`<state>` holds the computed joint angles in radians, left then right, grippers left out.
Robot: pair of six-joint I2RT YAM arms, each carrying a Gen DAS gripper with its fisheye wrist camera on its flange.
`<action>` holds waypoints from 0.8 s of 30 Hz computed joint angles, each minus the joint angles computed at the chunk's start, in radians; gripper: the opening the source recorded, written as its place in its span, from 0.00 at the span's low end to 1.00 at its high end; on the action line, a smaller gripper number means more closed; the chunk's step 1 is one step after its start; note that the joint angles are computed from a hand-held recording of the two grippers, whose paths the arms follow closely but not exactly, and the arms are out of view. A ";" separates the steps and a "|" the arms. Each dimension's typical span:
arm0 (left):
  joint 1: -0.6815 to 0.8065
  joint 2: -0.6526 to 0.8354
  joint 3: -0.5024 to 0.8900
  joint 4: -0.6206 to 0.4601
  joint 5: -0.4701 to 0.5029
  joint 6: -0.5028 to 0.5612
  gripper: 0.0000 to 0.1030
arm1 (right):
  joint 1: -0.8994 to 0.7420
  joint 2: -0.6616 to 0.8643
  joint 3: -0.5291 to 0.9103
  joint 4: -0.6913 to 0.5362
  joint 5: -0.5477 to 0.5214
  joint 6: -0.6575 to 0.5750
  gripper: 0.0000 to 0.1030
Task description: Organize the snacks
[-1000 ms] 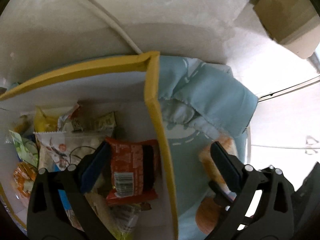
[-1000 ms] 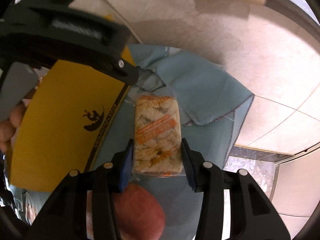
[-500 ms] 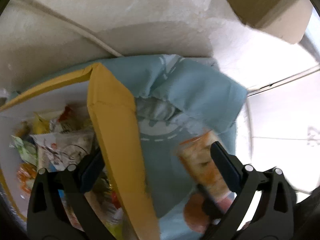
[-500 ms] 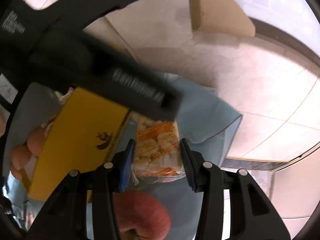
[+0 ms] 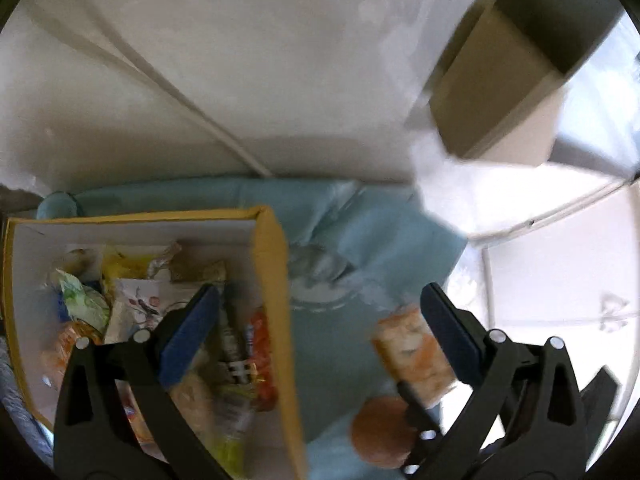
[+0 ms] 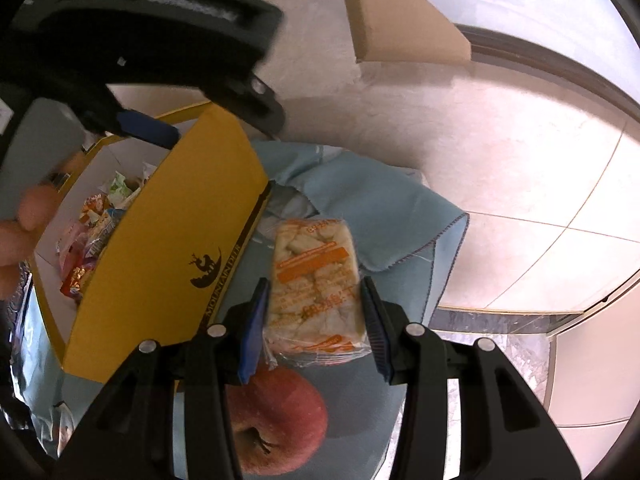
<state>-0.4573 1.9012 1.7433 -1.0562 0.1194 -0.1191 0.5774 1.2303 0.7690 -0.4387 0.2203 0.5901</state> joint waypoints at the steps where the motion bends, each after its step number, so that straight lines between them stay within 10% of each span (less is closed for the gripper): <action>1: 0.011 -0.034 -0.028 0.025 0.074 -0.006 0.98 | -0.043 -0.003 -0.021 0.031 -0.028 -0.033 0.44; 5: 0.006 -0.117 -0.121 0.144 0.347 -0.024 0.98 | -0.114 -0.102 -0.092 0.012 -0.075 -0.089 0.44; 13: -0.040 0.054 -0.028 0.028 0.241 0.129 0.98 | -0.085 -0.053 -0.035 -0.024 -0.033 -0.077 0.44; 24: -0.017 0.248 0.168 -0.194 0.460 0.079 0.98 | -0.107 -0.147 -0.068 -0.056 0.019 -0.048 0.44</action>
